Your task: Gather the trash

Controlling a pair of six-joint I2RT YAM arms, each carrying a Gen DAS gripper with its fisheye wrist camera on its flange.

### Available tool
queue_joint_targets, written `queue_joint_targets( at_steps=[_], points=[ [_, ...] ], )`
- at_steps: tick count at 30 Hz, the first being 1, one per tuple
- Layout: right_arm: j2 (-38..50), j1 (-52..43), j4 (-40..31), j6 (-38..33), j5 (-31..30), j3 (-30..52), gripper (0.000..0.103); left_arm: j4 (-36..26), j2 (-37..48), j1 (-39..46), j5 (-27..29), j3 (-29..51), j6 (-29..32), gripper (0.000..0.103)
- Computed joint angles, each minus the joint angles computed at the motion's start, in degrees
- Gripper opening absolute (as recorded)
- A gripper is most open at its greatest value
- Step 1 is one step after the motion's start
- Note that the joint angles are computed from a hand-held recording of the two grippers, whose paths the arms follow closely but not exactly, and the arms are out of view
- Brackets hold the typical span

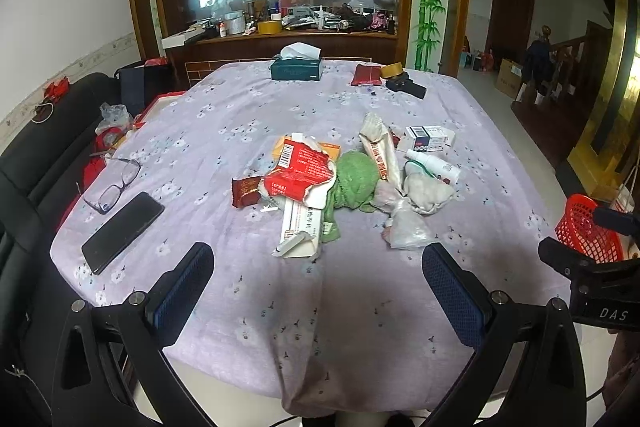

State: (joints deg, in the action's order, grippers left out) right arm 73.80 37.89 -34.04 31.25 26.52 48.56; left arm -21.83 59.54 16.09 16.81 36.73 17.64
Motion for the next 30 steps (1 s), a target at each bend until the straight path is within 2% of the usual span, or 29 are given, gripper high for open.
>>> queue_joint_targets(
  at_steps=[30],
  points=[
    [0.2,-2.9,3.2,-6.1,-3.2,0.5,0.102,-0.5,-0.5,-1.3,-2.5,0.6,-3.7,0.103]
  ],
)
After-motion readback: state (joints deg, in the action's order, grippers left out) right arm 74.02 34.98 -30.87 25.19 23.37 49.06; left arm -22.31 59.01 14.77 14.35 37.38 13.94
